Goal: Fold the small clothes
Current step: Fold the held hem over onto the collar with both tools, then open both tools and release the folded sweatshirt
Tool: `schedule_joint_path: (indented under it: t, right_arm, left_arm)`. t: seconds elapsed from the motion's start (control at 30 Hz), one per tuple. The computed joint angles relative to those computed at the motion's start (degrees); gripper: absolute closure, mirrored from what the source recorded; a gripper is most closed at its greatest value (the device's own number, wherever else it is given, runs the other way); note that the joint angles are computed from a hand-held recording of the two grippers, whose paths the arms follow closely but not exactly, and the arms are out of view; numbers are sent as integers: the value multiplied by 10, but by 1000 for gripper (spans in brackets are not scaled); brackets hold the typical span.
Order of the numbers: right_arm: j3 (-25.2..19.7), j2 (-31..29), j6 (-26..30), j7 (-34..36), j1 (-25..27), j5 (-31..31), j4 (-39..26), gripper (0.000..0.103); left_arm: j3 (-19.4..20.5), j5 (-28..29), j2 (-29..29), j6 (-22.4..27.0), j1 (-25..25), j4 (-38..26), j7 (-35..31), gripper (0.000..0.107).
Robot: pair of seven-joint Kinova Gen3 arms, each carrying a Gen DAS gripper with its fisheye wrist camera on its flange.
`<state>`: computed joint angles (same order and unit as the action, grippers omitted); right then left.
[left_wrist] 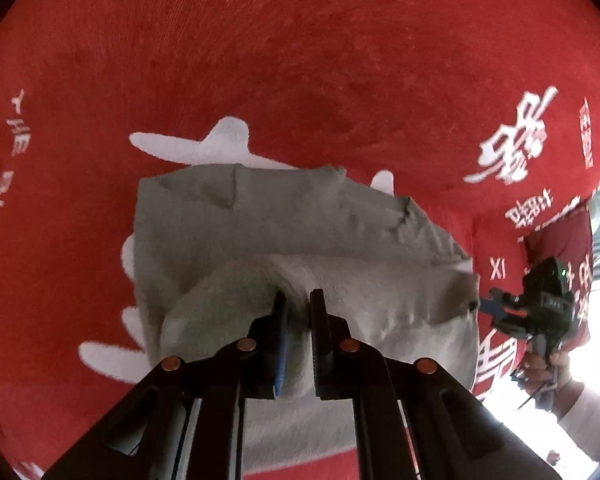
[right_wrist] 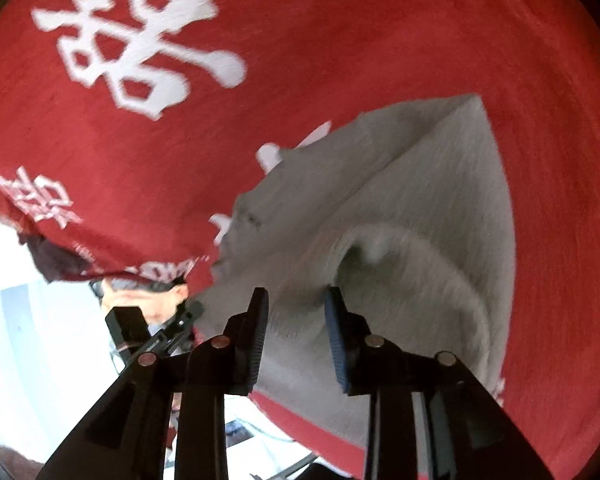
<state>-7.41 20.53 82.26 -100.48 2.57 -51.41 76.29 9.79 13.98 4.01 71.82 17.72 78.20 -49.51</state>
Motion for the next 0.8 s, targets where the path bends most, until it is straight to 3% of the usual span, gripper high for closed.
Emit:
schedule_joint_path:
  t: [0.2,0.33,0.4,0.47,0.53,0.67,0.73,0.8]
  right_arm:
    - [-5,13,-38,-11,-13,-25,32,70]
    - [-21,21,-93,-3,-3,-50,32,70]
    - [-12,22,-108,-21,-7,-32,5,70]
    - [0,31,-90,-54,-19,11,-48,69]
    - [39,34,-52,-49,-55,51,-101,69]
    - [137,37,41,6,-152,145,-198,55]
    - [140,50,86,12,-169,191,-242,55]
    - [101,65,106,11,-158,222,-262,55]
  left_arm:
    - [-4,24,14,2,-8,16,-2,98]
    - [-6,-35,31,-10,7,-9,45,98]
    - [-11,-66,32,-11,11,-24,73,98]
    - [-13,-93,32,3,13,-45,85,98]
    - [-7,-119,32,38,21,-72,74,98]
    - [5,-111,35,88,33,-88,40,98]
    - [11,-108,47,101,46,-87,33,98]
    - [11,-103,63,99,56,-81,40,98]
